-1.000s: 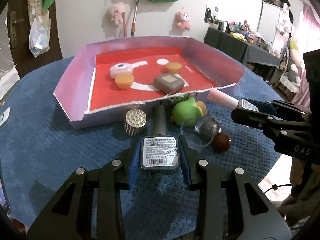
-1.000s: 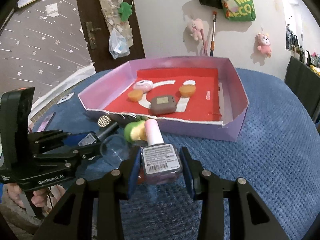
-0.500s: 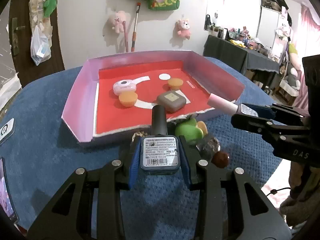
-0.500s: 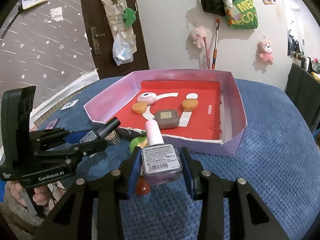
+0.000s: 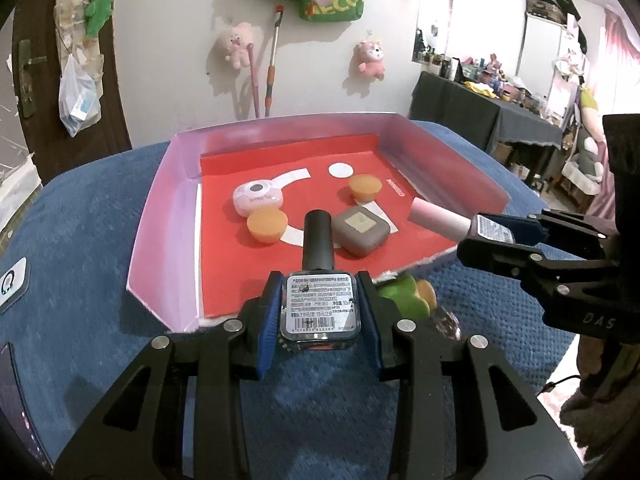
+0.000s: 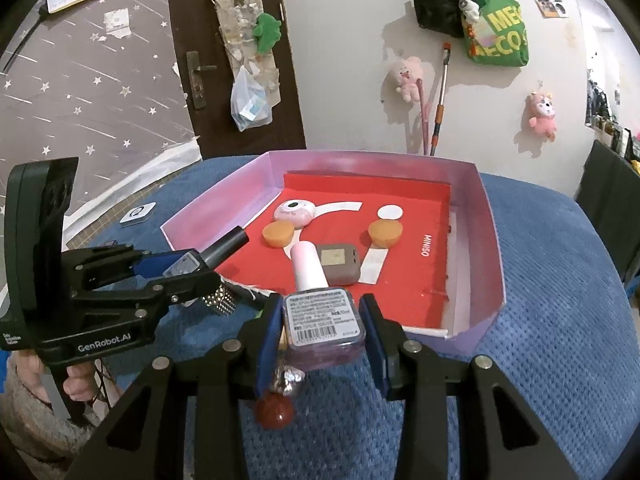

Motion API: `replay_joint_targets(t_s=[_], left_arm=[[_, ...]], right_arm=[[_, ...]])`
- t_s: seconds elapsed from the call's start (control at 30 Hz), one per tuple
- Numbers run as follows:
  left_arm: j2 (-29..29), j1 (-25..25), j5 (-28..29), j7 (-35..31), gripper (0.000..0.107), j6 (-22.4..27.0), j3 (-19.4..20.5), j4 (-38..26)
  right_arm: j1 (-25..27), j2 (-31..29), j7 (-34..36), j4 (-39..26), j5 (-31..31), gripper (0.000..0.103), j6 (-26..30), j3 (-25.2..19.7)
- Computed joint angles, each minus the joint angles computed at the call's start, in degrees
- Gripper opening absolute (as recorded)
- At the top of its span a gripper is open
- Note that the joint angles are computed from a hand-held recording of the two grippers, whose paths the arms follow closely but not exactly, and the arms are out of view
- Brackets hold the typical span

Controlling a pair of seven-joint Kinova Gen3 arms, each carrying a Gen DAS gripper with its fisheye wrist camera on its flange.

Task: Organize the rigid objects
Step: 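Carry the dark bottle with left tool into the box while right tool carries the pink-capped bottle in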

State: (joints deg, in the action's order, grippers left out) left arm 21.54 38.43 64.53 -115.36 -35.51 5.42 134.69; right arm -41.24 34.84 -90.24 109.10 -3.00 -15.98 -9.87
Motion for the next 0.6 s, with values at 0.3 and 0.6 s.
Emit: replay_joint_targets(t_s=[0.3, 0.6], left_arm=[[0.16, -3.57, -1.64, -2.36, 0.033, 4.84, -1.72, -1.95], [0.77, -5.50, -4.81, -1.42, 0.033, 10.16, -4.24, -3.30]], right_arm=[[5.57, 3.38, -0.84, -8.60, 5.32, 0.041, 9.01, -6.10], [15.93, 10.14, 4.18, -19.12, 6.54, 0.041, 22.58, -19.64]])
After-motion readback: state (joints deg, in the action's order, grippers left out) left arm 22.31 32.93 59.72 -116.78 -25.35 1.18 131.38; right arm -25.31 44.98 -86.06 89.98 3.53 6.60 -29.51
